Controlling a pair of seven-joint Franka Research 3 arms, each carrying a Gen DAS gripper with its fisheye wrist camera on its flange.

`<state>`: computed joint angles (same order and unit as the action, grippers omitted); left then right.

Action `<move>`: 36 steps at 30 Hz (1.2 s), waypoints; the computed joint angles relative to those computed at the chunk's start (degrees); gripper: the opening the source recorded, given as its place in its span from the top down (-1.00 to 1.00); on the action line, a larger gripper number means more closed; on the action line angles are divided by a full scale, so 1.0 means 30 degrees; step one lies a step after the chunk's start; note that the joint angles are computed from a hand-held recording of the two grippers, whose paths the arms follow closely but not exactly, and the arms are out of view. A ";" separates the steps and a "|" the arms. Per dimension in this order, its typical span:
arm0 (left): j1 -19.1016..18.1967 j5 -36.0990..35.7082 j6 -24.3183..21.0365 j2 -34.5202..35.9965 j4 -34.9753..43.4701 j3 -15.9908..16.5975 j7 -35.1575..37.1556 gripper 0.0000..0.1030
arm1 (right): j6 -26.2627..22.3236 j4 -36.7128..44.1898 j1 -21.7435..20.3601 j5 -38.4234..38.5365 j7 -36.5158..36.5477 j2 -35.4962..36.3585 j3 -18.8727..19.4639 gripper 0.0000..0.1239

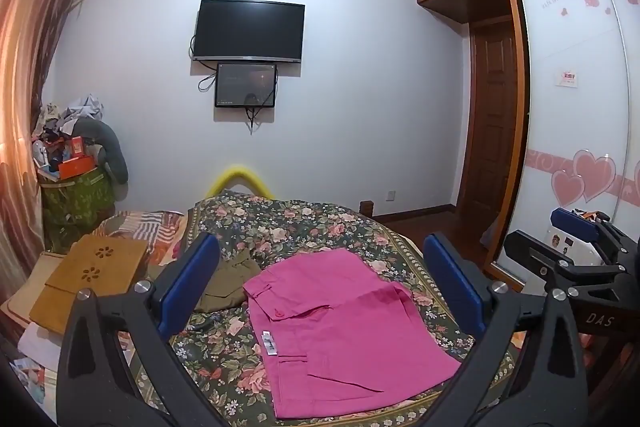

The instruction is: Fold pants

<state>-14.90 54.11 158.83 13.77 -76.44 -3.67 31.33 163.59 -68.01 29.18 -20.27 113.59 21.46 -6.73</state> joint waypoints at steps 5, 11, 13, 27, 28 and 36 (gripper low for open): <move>-0.0031 0.0041 -0.0050 0.0127 0.0109 0.0047 -0.0005 -1.00 | 0.0050 0.0123 -0.0029 0.0133 -0.0076 0.0236 -0.0008 -0.66; -0.0100 0.0223 -0.0034 0.0201 0.0128 0.0114 -0.0102 -1.00 | 0.0101 0.0182 0.0078 0.0145 0.0005 0.0399 -0.0128 -0.66; -0.0077 0.0169 -0.0006 0.0224 0.0120 0.0104 -0.0064 -1.00 | -0.0092 0.0385 -0.0031 0.0368 -0.0232 0.0451 -0.0008 -0.66; -0.0102 0.0133 -0.0058 0.0382 0.0212 0.0220 -0.0162 -1.00 | -0.0192 0.0661 -0.0131 0.0926 -0.0787 0.0806 0.0005 -0.66; -0.0096 0.0129 -0.0064 0.0392 0.0216 0.0228 -0.0192 -1.00 | -0.0144 0.0570 -0.0077 0.0881 -0.0724 0.0761 -0.0059 -0.66; -0.0103 -0.0069 -0.0208 0.0490 0.0344 0.0246 -0.0159 -1.00 | -0.0430 0.0826 -0.0146 0.1150 -0.0998 0.0825 0.0043 -0.66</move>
